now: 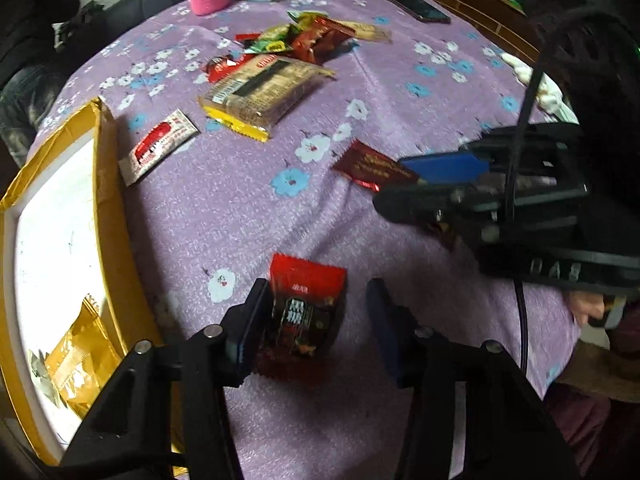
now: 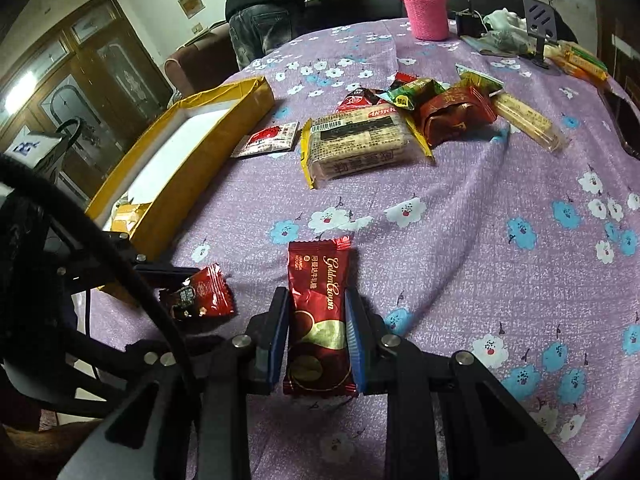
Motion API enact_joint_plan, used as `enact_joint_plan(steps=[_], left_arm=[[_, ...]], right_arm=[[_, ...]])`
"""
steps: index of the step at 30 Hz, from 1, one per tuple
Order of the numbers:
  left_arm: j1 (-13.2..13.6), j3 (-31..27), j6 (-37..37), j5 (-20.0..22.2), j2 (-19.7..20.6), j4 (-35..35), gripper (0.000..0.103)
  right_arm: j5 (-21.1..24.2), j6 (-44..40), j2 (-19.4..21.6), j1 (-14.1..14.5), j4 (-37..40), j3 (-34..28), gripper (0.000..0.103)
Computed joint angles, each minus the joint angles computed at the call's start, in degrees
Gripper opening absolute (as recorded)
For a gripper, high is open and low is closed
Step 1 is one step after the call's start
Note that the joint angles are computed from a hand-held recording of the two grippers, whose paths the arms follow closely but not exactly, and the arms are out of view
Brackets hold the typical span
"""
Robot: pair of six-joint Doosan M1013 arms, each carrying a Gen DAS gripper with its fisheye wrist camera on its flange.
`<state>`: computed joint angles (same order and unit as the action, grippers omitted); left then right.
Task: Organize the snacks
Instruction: 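Grasp the red candy with the left gripper while the right gripper grasps the red chocolate bar, then move both snacks over the white box and release them inside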
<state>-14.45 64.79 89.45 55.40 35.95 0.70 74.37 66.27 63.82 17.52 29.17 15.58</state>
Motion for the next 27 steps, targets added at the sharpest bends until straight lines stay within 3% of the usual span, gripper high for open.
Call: enact_joint_plan(steps=[3,8,9,12,20,23,25,27], left_arm=[[-0.6,1.8,-2.95,-3.03,-0.84,2.33,0.03],[-0.7,5.55,-7.5,-7.42,-2.92,4.25,0.028],[-0.38,6.56,-8.46,-8.79,-3.54,3.57,0.019],[0.62,8.88,-9.61,-12.02,-5.13,1.07,0.016],[2.18,11.79,-9.42,-15.55,-6.88,-5.05,0.02],[1.36,11.59,-11.12,-15.01,-6.64,-1.3,0.027],[0.55,11.48,-11.51,-14.78,-6.41,1.38,0.041],[-0.37,11.43,-12.92,-14.28,-6.12,5.57,0.042]], right_arm=[[-2.6,-1.72,-1.56,0.53,-2.18,2.98,0.025],[-3.5,-2.0,-2.13,0.9,-4.02,3.94,0.026],[-3.46,-1.85,-2.17,0.97,-4.46,3.96,0.026],[-4.4,-1.77,-3.1,1.23,-5.54,5.63,0.025],[-7.14,-2.33,-5.68,1.31,-4.54,10.01,0.025],[-7.38,-2.0,-6.02,1.41,-4.58,10.58,0.025],[-7.4,-2.03,-6.15,1.48,-4.47,10.81,0.025],[-7.41,-2.05,-6.29,1.55,-4.43,11.03,0.025]])
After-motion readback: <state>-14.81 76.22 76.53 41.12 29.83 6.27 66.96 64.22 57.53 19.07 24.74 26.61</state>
